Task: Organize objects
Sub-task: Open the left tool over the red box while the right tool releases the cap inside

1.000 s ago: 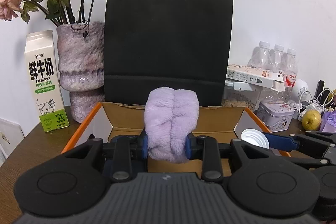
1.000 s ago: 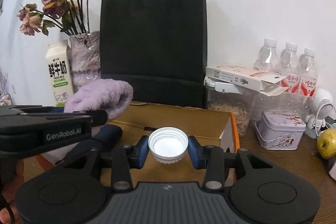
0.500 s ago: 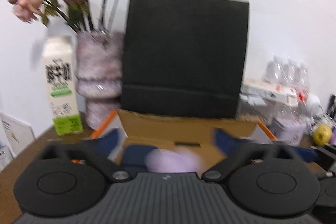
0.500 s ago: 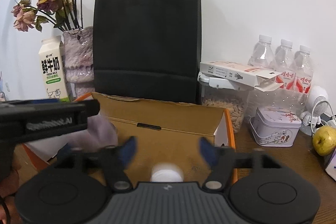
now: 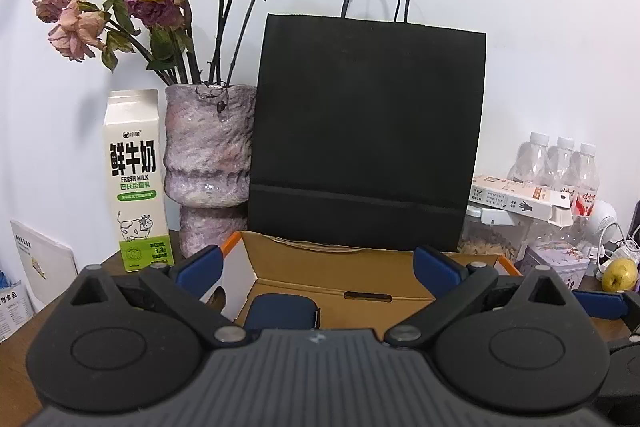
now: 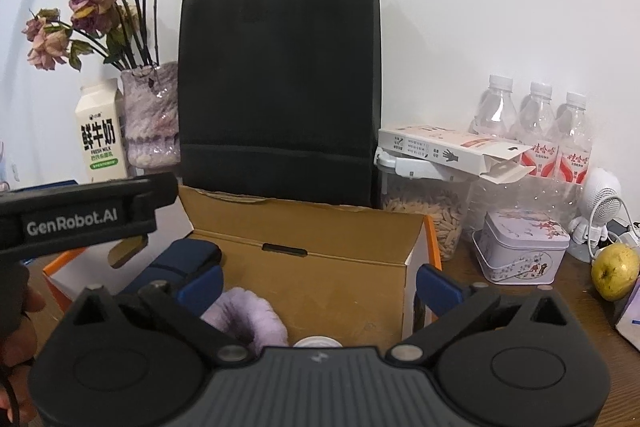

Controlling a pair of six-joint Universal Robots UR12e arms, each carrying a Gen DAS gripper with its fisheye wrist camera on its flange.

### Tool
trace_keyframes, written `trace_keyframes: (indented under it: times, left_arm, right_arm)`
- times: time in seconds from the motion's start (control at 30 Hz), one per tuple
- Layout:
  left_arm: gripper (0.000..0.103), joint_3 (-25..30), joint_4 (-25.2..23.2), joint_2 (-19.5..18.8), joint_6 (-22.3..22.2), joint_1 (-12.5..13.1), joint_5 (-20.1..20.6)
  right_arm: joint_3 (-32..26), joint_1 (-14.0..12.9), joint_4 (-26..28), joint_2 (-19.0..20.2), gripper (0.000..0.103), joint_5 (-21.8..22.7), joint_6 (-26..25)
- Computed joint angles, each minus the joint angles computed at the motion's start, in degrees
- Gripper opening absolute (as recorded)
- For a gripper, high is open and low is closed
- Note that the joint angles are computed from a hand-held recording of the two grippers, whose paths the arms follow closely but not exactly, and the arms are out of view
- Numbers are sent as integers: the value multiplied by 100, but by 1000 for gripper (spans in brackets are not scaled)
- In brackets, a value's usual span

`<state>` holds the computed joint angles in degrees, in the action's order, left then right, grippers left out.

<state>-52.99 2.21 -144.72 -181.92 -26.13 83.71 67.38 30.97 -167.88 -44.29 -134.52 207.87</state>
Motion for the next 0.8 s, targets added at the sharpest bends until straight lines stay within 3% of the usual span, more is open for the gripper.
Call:
trace_keyframes:
  times: [0.3, 0.8]
  left_arm:
    - [103, -382, 156, 289, -208, 86, -189]
    - [103, -1432, 748, 890, -268, 291, -583]
  right_arm:
    - [66, 58, -246, -102, 103, -36, 97]
    - [338, 398, -1079, -233, 103, -618, -416]
